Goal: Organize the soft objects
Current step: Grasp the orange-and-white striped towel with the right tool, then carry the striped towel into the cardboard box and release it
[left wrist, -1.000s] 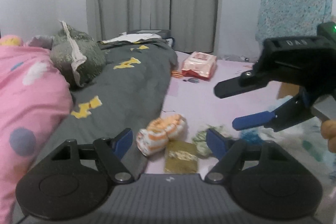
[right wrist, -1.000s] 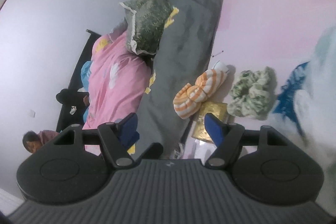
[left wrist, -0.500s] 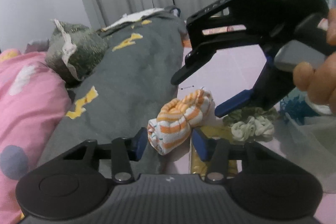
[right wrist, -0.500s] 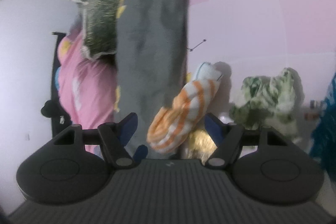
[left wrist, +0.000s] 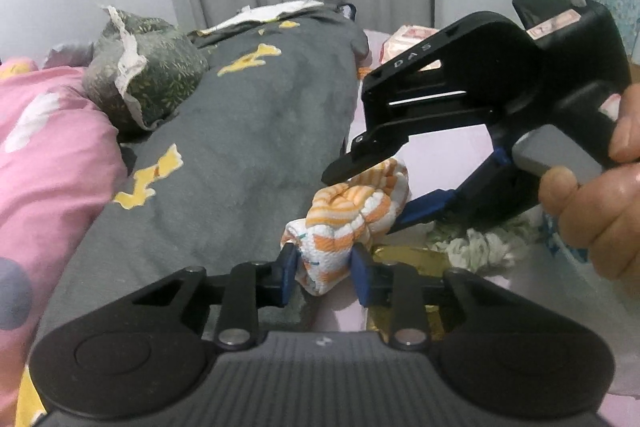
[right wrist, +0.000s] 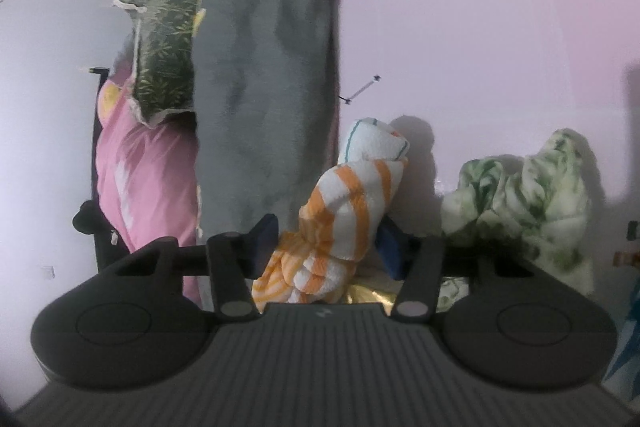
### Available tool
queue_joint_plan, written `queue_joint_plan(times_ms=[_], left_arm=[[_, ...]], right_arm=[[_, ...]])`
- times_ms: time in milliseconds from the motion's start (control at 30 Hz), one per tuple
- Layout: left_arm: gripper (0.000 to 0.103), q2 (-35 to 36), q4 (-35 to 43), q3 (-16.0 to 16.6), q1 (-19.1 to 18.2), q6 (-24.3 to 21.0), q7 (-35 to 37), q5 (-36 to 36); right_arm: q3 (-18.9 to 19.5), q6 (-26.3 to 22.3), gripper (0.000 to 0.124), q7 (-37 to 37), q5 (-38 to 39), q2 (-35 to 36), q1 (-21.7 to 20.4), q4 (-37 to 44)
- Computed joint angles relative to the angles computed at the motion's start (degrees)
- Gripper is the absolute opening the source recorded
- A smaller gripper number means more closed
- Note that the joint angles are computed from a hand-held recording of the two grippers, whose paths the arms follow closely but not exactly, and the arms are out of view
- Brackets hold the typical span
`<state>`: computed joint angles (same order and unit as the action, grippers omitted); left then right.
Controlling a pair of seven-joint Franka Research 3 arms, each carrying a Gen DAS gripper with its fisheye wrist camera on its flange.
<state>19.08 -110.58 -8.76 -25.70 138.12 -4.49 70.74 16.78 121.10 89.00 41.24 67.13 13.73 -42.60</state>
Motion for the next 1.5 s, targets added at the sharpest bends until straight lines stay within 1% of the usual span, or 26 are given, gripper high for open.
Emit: queue_joint_plan(times_ms=[133,300,400,467,533,633,733,767,800,833,867,900,967,1067,1100,1167,1233,1300,1333,1400,1467,1500], left_arm=[[0.03,-2.0,-0.5,-0.6,-1.1,-2.2,-0.9,1.4],[0.03,-5.5,-1.5,-2.3,-1.8,-3.4,-2.6,3.8],[0.03,-6.9,-1.7,-3.4,-2.2,-2.8,-4.0,6.1],[0.03,-7.4,-1.3,-4.0,-2.3,-0.9,-5.0,7.9],[0.03,-7.4,-0.8,-4.3,-2.1,2.6,-6.7,10.3],[0.03,-6.1,1.4,-4.1,-1.5,10.6,-10.0,14.4],[0.03,-2.6,6.0,-3.6,-0.9,20.6,-12.4,18.2],[0.031,-1.3,7.6,-3.4,-0.8,23.5,-12.3,18.4],[0.032,0.5,9.7,-3.2,-0.8,26.8,-11.9,18.5],[0.032,2.2,11.7,-2.9,-1.1,29.5,-11.4,18.4],[0.035,3.9,13.7,-2.6,-1.5,31.6,-10.4,17.8],[0.038,5.5,15.6,-2.4,-2.0,33.2,-9.1,17.1],[0.04,8.3,18.8,-1.8,-3.3,35.3,-6.9,15.7],[0.04,11.6,22.0,-2.0,-4.0,37.0,-0.7,10.0],[0.04,12.1,22.1,-1.6,-4.6,37.5,-0.3,9.3],[0.04,13.3,22.8,-1.8,-4.4,37.6,3.4,5.3],[0.04,13.9,23.1,-1.3,-4.7,37.3,5.7,2.6],[0.04,13.5,22.5,0.3,-6.1,36.8,5.5,1.5],[0.04,13.1,22.0,1.3,-6.8,36.7,5.0,1.2],[0.042,12.7,21.3,3.0,-7.8,36.4,4.6,-0.1],[0.042,11.8,19.8,4.9,-9.1,36.1,3.6,-1.1],[0.042,11.5,19.2,5.3,-9.4,35.9,3.9,-2.3]], right_arm=[[1.9,3.0,0.049,-5.1,3.6,-5.4,-2.5,-8.4],[4.0,6.3,0.048,-13.8,11.1,-13.5,-6.4,-20.3],[4.8,6.3,0.048,-19.5,17.2,-18.9,-10.0,-27.8],[4.5,5.7,0.048,-23.0,21.0,-22.1,-12.0,-31.9],[4.0,5.2,0.048,-27.1,24.6,-26.1,-14.2,-36.7],[2.1,5.7,0.046,-32.7,29.6,-32.8,-17.0,-44.2],[-0.6,6.1,0.044,-37.6,33.9,-39.0,-19.1,-51.1],[-1.7,6.1,0.043,-39.2,35.1,-41.1,-19.8,-53.3],[-2.8,6.3,0.037,-40.6,36.2,-43.0,-20.3,-55.4],[-4.1,6.3,0.037,-42.1,37.1,-45.0,-20.9,-57.5],[-5.5,6.6,0.037,-43.3,37.9,-47.0,-21.5,-59.7],[-6.8,7.1,0.037,-44.3,38.7,-48.8,-21.7,-61.7],[-9.5,8.9,0.037,-46.2,39.6,-51.9,-21.8,-65.4],[-13.7,10.5,0.037,-47.8,40.2,-55.5,-22.0,-69.6],[-15.0,11.0,0.037,-48.3,40.3,-56.2,-21.9,-70.5],[-17.4,12.7,0.037,-49.4,39.8,-57.7,-21.6,-72.2],[-19.1,14.3,0.037,-49.5,38.1,-58.4,-21.5,-73.1],[-20.1,16.6,0.037,-49.5,34.6,-58.8,-21.2,-73.3],[-20.5,17.6,0.037,-49.4,31.7,-59.0,-21.0,-73.4],[-21.1,16.4,0.037,-49.6,26.0,-58.9,-21.2,-72.9],[-20.8,16.1,0.037,-50.0,20.3,-58.6,-20.5,-72.5],[-20.7,15.5,0.037,-50.4,17.5,-57.9,-20.1,-71.9]])
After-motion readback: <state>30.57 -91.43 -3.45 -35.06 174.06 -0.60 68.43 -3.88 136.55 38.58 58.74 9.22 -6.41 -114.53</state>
